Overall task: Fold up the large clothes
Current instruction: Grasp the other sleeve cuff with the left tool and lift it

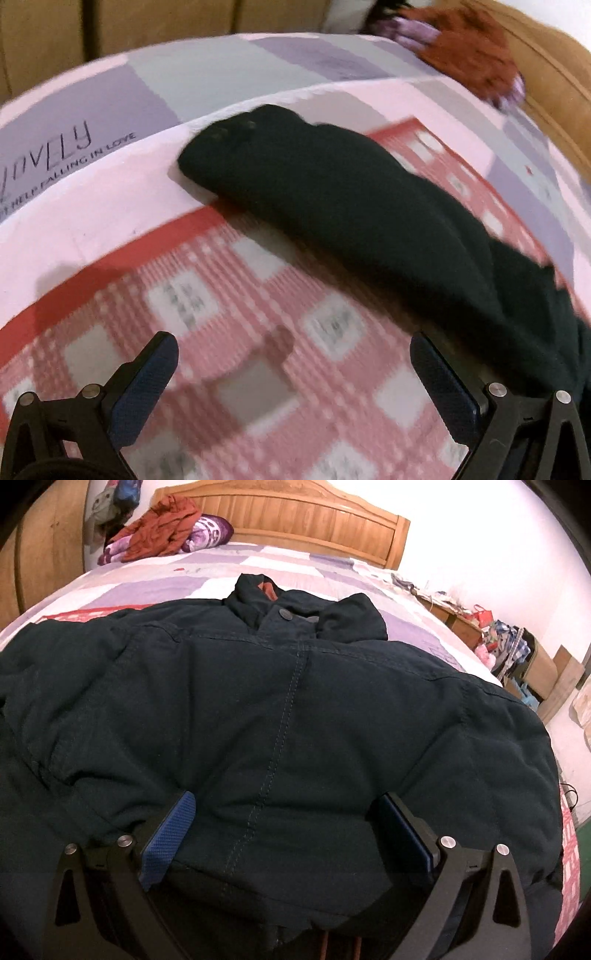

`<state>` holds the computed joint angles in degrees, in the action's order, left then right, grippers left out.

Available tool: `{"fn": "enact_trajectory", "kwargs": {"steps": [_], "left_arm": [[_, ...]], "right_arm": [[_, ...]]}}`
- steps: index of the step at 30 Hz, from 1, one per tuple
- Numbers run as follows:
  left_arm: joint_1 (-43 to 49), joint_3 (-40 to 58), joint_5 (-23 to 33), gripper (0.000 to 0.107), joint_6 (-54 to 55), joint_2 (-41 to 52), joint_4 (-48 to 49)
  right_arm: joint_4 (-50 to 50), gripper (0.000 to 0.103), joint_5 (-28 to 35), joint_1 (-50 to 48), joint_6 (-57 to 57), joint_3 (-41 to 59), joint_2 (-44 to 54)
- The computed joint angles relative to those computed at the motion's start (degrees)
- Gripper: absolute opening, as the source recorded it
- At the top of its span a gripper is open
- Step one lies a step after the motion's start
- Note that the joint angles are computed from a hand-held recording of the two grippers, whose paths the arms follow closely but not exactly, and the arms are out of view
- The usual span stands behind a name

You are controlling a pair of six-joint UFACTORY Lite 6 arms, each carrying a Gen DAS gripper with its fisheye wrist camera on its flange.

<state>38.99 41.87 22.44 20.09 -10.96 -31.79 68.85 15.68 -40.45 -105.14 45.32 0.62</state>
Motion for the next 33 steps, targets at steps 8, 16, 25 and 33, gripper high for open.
{"fn": "enact_trajectory", "kwargs": {"steps": [8, 16, 25, 33], "left_arm": [[-0.21, 17.60, 1.10, 0.103, 6.91, 23.91, -16.67], [-2.38, 30.82, 1.37, 0.089, 2.41, 38.43, -20.62], [-7.14, 36.64, 0.08, 0.011, -3.57, 35.28, -9.42], [-14.07, 40.57, 2.97, 0.011, -4.50, 24.37, -4.08]], "right_arm": [[0.84, 0.101, -0.53, 0.15, -0.86, -4.25, -4.14], [1.40, 0.102, -0.61, 0.32, -1.07, -4.47, -4.18], [2.65, 0.102, -0.60, 0.70, -1.61, -3.94, -3.04], [2.65, 0.102, -0.71, 1.15, -1.03, -3.38, -2.27]]}}
